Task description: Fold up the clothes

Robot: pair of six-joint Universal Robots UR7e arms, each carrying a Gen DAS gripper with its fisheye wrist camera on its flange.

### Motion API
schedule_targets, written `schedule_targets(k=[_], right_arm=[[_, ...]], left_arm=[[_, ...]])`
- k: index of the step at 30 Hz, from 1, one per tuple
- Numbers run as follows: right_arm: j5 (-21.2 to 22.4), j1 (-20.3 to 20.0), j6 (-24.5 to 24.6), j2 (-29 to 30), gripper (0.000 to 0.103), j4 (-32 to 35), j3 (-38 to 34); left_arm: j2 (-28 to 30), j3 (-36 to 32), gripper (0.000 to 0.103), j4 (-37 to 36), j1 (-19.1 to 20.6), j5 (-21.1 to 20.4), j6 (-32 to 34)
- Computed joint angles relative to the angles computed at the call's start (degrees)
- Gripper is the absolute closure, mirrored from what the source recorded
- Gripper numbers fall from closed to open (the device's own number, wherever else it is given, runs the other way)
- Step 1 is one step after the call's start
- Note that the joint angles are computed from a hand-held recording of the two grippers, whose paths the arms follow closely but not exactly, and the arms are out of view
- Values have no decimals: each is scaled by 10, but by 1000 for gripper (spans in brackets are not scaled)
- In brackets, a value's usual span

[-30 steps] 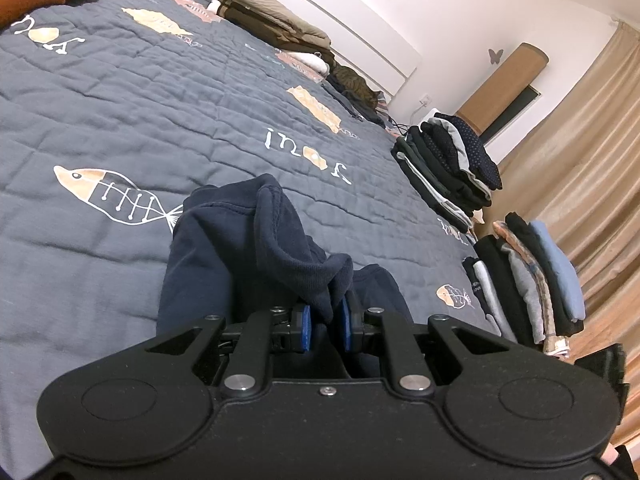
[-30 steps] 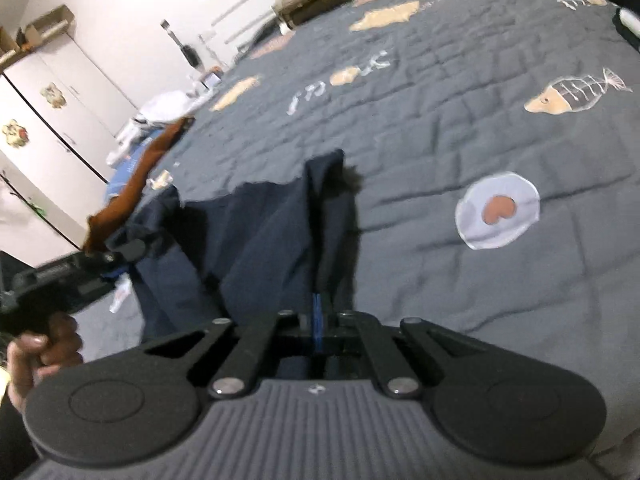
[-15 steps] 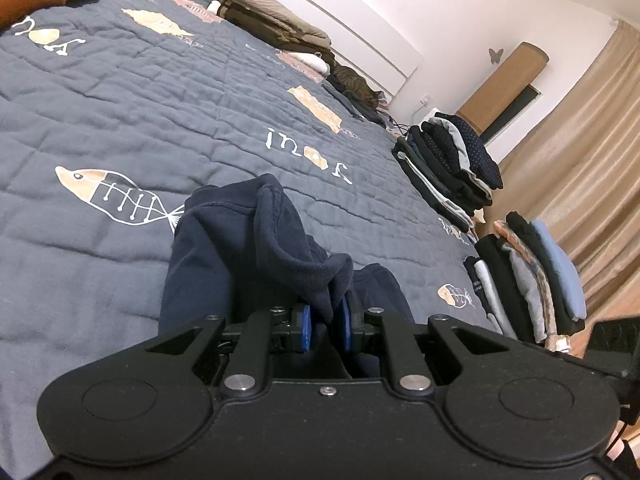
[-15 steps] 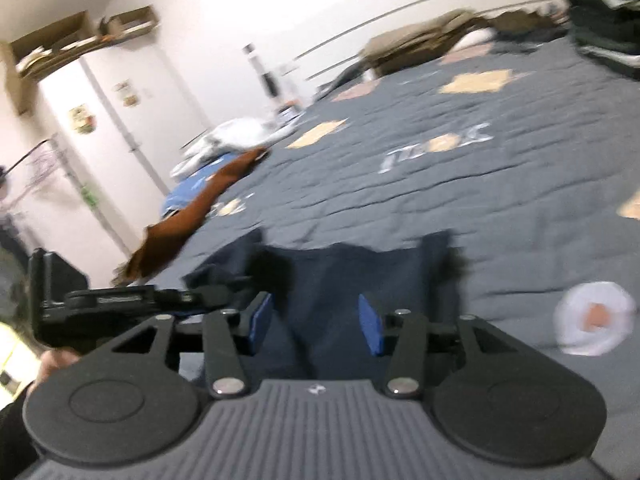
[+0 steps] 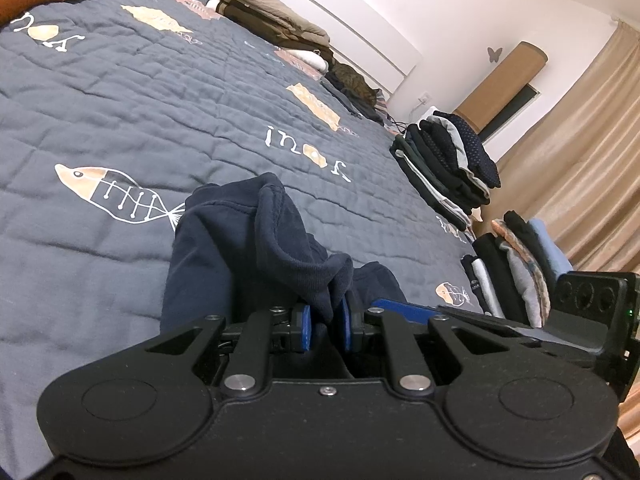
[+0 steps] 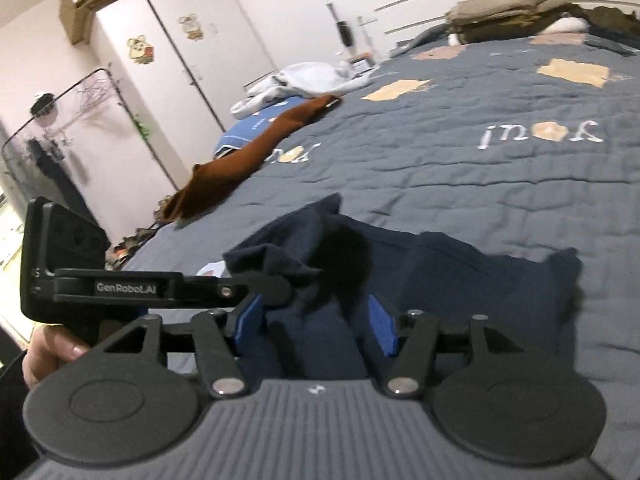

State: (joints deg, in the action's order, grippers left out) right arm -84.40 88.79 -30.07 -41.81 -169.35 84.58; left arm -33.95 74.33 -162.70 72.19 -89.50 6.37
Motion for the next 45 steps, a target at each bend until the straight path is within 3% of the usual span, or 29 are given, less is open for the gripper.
schedule_targets(k=[10, 13, 14, 16, 20, 24, 27, 30, 36, 40, 42, 45], right_arm=[[-1, -3, 5, 18, 45, 31, -18], [2, -4, 9, 19, 53, 30, -17], [3, -4, 9, 18, 62, 29, -16], [4, -4, 12, 15, 66, 22, -12], [-11, -2, 22, 13, 83, -18, -4], [-12, -4, 39, 3, 88, -76, 13], [-22, -4, 45, 0, 88, -122, 21], [-62, 0, 50, 1, 89, -162, 21], [-162, -3, 71, 26, 85, -144, -13], [-121, -23, 116, 26, 78, -116, -16], [-83, -32, 133, 21, 64, -107, -15], [-45, -43, 156, 15, 58, -99, -17]], left_arm=[[-1, -4, 88, 10, 0, 1, -3], [-2, -5, 88, 15, 0, 2, -5], [-3, -5, 88, 16, 1, 0, -4], [-5, -4, 88, 16, 1, -4, -3], [-11, 4, 88, 1, 0, -10, 2], [-17, 10, 87, -16, 1, -19, -2], [-17, 9, 87, -17, 1, -17, -3], [-14, 6, 87, -10, 0, -10, -2], [-11, 4, 87, -1, -1, -3, 5], [-12, 5, 87, -1, 0, -1, 6], [-11, 4, 87, 1, 0, 1, 7], [-9, 2, 87, 5, -2, 11, 17]])
